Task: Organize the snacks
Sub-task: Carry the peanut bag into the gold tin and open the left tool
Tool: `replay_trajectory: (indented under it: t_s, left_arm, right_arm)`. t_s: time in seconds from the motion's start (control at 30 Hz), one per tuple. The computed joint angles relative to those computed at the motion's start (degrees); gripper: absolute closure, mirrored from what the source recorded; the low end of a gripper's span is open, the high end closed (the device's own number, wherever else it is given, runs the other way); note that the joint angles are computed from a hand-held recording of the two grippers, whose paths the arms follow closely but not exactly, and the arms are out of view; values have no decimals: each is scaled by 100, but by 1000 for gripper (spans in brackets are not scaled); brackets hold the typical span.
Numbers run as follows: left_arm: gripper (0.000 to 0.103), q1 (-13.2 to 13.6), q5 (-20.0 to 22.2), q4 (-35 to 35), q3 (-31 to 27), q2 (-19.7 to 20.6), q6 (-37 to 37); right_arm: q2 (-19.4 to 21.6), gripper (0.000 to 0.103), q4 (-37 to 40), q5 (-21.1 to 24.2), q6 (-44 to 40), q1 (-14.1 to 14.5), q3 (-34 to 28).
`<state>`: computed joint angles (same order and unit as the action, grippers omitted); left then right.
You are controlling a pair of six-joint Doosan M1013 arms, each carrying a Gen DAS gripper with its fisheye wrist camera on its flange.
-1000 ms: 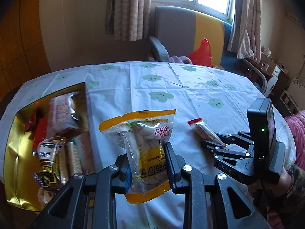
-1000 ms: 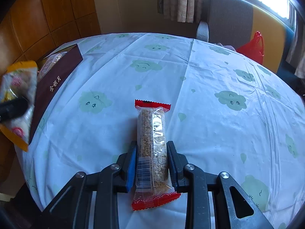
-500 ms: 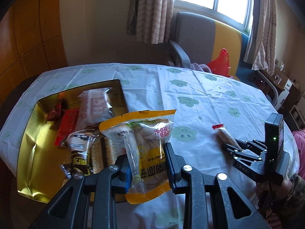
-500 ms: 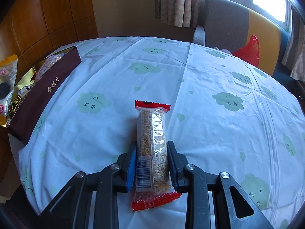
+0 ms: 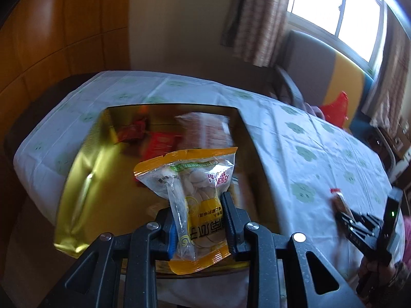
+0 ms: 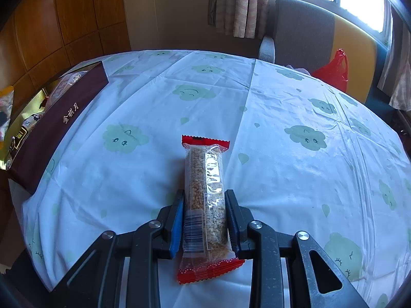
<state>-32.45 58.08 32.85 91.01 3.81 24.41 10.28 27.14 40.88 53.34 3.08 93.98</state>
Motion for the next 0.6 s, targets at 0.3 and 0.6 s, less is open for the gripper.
replay_trajectory:
  t_s: [0.3, 0.6]
  left_arm:
    - [74, 722, 83, -301, 131, -109, -268]
    - [70, 1175, 121, -680, -228, 436, 180]
  right_arm:
    - [2, 72, 62, 6, 7, -17, 3]
    - [7, 72, 60, 10, 77, -16, -1]
